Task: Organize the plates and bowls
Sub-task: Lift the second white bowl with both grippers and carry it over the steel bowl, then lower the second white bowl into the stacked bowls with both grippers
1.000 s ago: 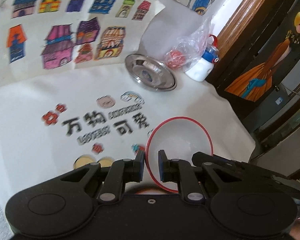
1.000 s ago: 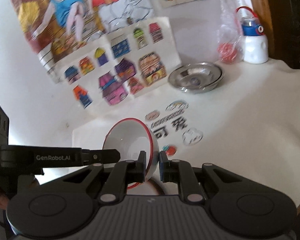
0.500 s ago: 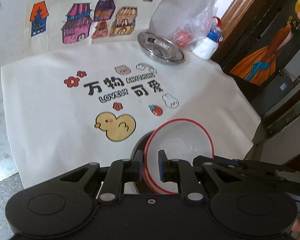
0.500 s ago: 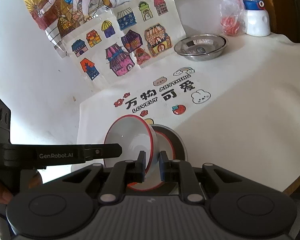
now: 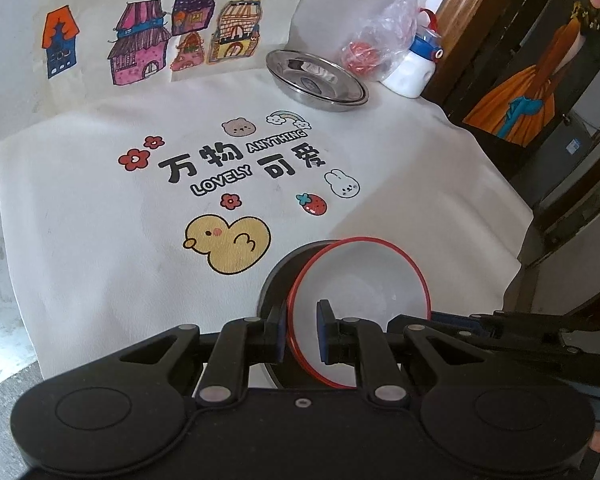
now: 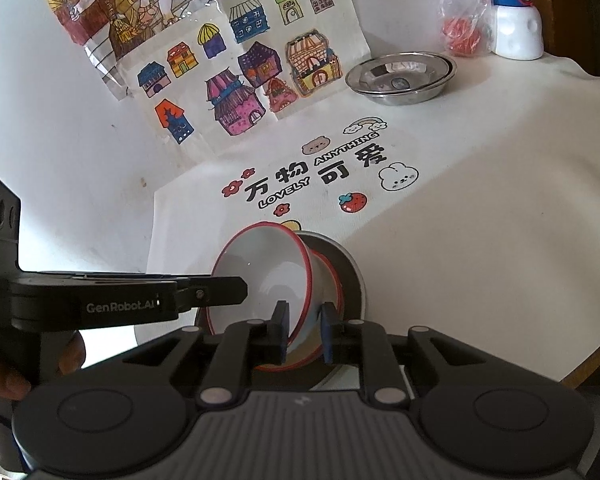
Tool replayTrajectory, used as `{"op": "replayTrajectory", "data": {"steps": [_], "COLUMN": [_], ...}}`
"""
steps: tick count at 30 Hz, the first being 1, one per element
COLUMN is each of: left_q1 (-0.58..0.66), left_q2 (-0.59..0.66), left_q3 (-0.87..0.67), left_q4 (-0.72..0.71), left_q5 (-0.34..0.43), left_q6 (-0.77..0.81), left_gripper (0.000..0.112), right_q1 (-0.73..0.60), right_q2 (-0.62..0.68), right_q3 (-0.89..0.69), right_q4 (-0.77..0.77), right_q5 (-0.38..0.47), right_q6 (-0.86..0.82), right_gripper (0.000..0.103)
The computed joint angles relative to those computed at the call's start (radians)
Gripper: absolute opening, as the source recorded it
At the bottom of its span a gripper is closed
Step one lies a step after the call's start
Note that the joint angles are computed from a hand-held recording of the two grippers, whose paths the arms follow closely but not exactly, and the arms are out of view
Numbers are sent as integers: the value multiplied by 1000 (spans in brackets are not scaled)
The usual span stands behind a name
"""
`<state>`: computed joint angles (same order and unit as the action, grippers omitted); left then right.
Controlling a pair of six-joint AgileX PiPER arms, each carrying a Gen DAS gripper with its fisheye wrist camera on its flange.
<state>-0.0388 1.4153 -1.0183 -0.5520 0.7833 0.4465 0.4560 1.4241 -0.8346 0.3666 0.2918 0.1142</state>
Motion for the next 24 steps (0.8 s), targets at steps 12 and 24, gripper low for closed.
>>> {"op": "replayTrajectory", "data": {"steps": [12, 24], "left_q1": [-19, -10], "left_q2": [24, 59], "left_q3": [-26, -48], "left_q4": [25, 14], "left_q5": [3, 28], "left_q6": [3, 2], "left_gripper": [16, 16], "right_q1": [10, 0], "right_q2": [4, 4], "right_q3": [-20, -13], "right_q4": [-118, -69], "right_q5": [18, 11], "right_q6": [102, 34], "right_gripper": [25, 22]}}
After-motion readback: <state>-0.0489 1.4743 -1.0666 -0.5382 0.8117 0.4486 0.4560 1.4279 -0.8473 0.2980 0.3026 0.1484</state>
